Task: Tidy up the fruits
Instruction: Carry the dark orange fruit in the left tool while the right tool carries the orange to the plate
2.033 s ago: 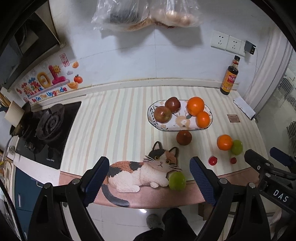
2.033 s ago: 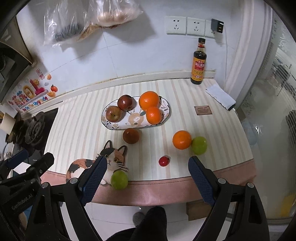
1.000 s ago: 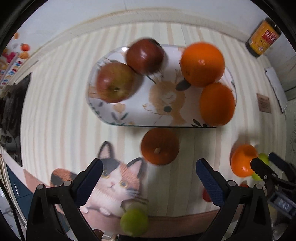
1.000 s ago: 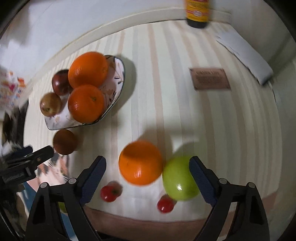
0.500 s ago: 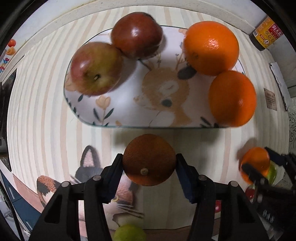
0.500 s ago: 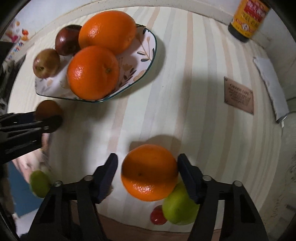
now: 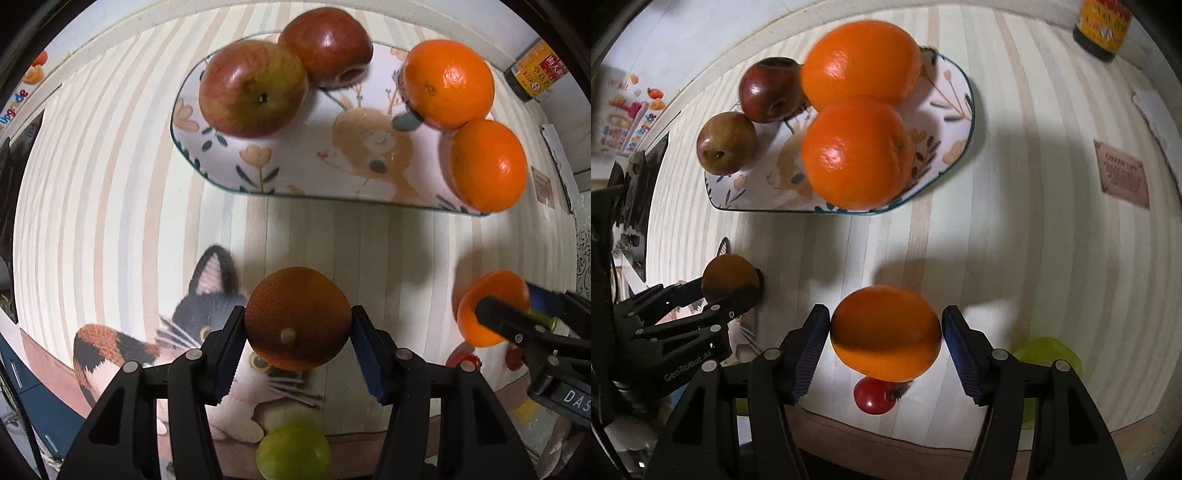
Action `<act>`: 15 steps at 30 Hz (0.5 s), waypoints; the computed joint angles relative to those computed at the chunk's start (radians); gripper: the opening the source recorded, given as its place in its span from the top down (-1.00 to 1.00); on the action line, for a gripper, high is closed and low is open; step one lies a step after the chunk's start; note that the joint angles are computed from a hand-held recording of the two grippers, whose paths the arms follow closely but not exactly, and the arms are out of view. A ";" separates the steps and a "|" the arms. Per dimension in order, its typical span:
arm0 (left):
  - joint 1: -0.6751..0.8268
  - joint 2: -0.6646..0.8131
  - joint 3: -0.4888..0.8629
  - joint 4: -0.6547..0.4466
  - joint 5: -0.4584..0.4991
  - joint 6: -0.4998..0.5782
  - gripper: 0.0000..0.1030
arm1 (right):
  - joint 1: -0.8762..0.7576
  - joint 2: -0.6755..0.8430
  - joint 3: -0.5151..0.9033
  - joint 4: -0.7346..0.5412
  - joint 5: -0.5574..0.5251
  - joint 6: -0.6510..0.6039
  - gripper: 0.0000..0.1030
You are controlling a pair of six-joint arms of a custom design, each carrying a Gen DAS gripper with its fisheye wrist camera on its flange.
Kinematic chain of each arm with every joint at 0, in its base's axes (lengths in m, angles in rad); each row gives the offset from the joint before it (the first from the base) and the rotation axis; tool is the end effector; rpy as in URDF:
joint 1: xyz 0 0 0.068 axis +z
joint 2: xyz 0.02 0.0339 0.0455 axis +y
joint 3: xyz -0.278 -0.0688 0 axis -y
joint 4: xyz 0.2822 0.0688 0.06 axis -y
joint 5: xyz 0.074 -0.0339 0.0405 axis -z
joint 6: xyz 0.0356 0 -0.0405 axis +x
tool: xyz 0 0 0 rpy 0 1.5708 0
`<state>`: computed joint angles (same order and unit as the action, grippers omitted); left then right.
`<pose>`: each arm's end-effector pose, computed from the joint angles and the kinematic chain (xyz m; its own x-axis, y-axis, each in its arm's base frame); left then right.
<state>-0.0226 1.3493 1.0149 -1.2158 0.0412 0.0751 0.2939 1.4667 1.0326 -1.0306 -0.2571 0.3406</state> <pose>0.2473 -0.0071 0.2392 -0.9950 0.0975 -0.0236 0.0984 0.9944 -0.0395 0.2691 0.0909 0.2179 -0.9993 0.0351 -0.0153 0.0296 0.9614 0.2737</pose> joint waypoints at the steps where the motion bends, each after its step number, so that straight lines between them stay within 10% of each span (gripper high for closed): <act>1: 0.013 -0.009 -0.011 0.003 0.008 0.010 -0.03 | 0.002 0.009 0.002 0.001 -0.010 0.011 -0.33; 15: 0.166 0.056 0.091 -0.047 0.073 0.124 -0.02 | 0.122 -0.001 -0.010 0.062 0.065 0.118 -0.19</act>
<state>0.1436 1.4051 1.1059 -1.2626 0.1140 0.1995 0.4157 1.4659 1.0228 -0.9682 -0.1916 0.4588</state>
